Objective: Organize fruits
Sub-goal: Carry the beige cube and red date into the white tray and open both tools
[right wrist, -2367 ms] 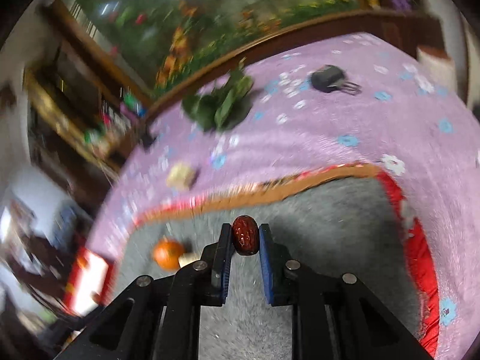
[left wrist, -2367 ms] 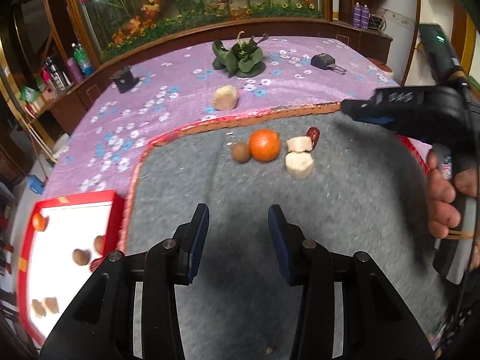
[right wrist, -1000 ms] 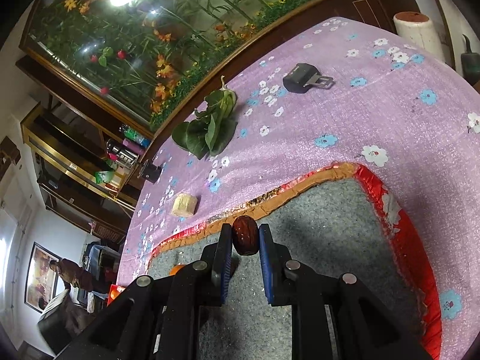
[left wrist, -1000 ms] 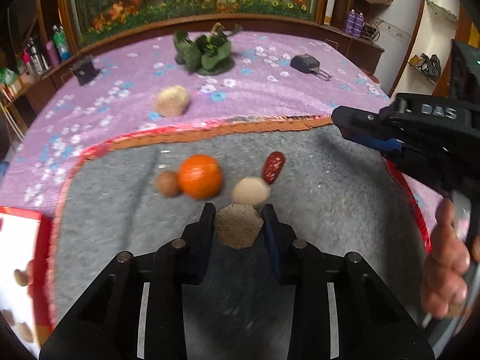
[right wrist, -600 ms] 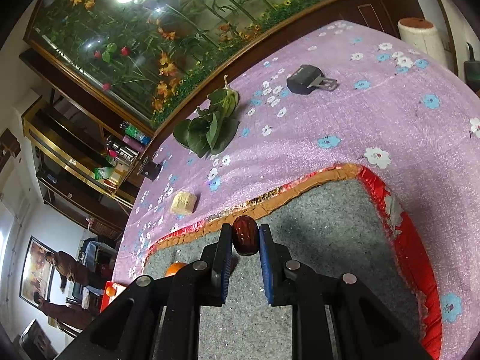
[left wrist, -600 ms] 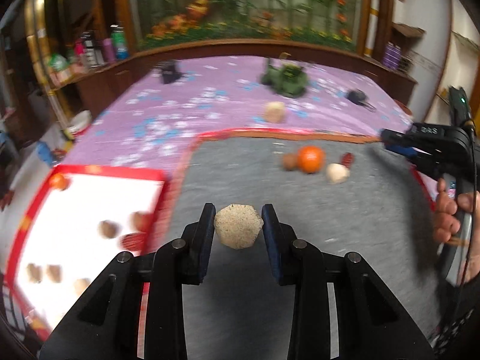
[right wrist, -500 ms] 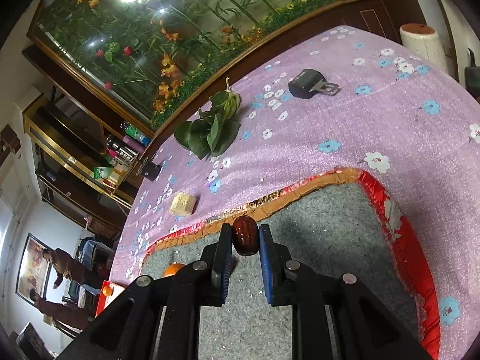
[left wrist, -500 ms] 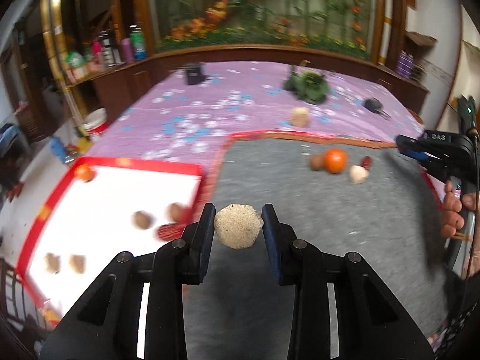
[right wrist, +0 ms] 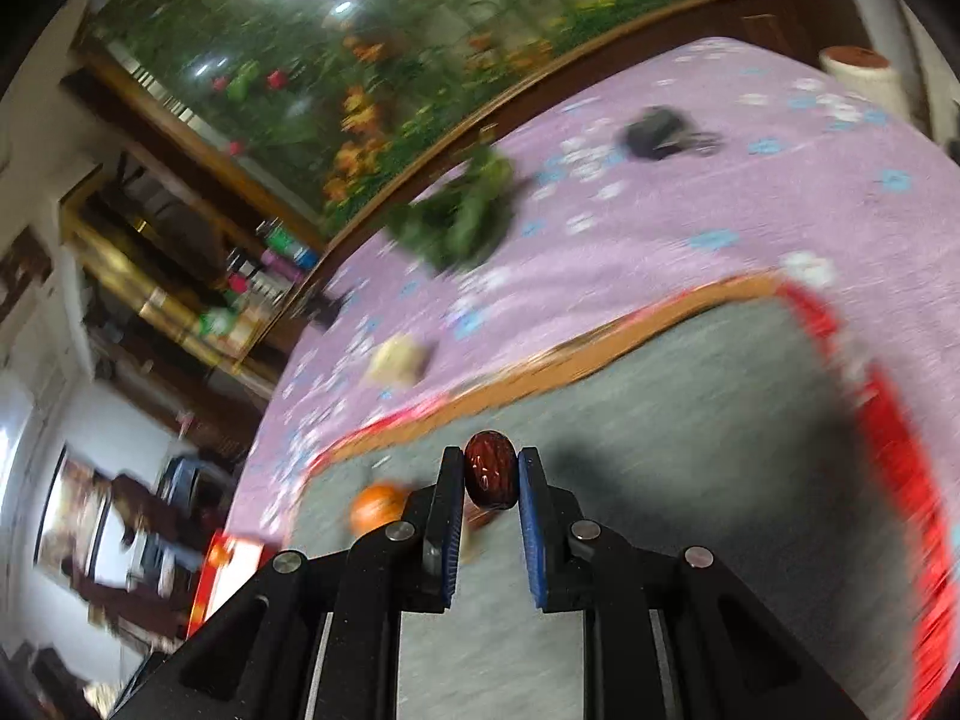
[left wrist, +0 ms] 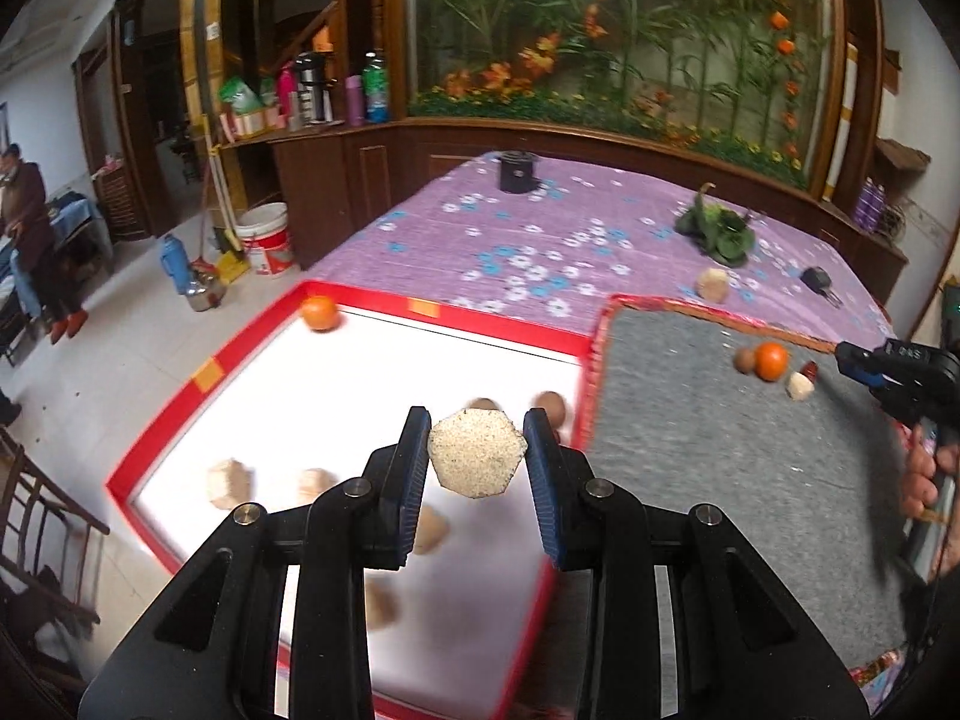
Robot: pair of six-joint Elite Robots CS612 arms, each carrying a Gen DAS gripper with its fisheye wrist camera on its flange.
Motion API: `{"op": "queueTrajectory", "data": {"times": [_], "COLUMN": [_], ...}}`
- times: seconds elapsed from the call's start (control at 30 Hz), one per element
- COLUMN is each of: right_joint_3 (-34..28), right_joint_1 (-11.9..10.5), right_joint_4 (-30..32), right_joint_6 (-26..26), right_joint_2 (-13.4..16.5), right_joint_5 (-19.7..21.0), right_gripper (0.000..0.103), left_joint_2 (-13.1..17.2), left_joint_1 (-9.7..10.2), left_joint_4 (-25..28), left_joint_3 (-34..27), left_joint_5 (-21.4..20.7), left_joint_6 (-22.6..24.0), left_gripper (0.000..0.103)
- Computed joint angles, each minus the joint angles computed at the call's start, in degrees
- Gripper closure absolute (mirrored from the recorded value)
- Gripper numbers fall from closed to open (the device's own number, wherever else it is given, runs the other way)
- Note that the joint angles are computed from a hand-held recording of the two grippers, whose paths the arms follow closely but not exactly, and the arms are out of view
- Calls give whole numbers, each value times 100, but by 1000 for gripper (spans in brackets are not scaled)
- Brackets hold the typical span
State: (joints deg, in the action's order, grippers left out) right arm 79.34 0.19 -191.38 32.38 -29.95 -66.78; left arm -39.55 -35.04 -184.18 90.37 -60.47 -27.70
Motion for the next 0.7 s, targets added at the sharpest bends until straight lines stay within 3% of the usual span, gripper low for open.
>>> {"op": "queueTrajectory", "data": {"times": [0.17, 0.37, 0.53, 0.7], "right_joint_3": [-206, -510, -583, -581], "right_joint_1": [394, 832, 1105, 1306], "right_joint_4": [238, 646, 933, 1191], "right_joint_6": [-726, -1511, -2100, -2578], "right_joint_2": [-25, 38, 46, 47], "right_joint_5": [598, 1187, 1424, 1342], "right_gripper": [86, 86, 86, 86], "left_joint_2": [-16, -27, -6, 9], "left_joint_1": [36, 121, 173, 192], "left_joint_4": [-157, -158, -89, -43], "left_joint_3": [128, 229, 233, 243], "left_joint_5": [368, 521, 578, 623], "left_joint_6": [-92, -204, -276, -305], "left_gripper": [72, 72, 72, 72]}}
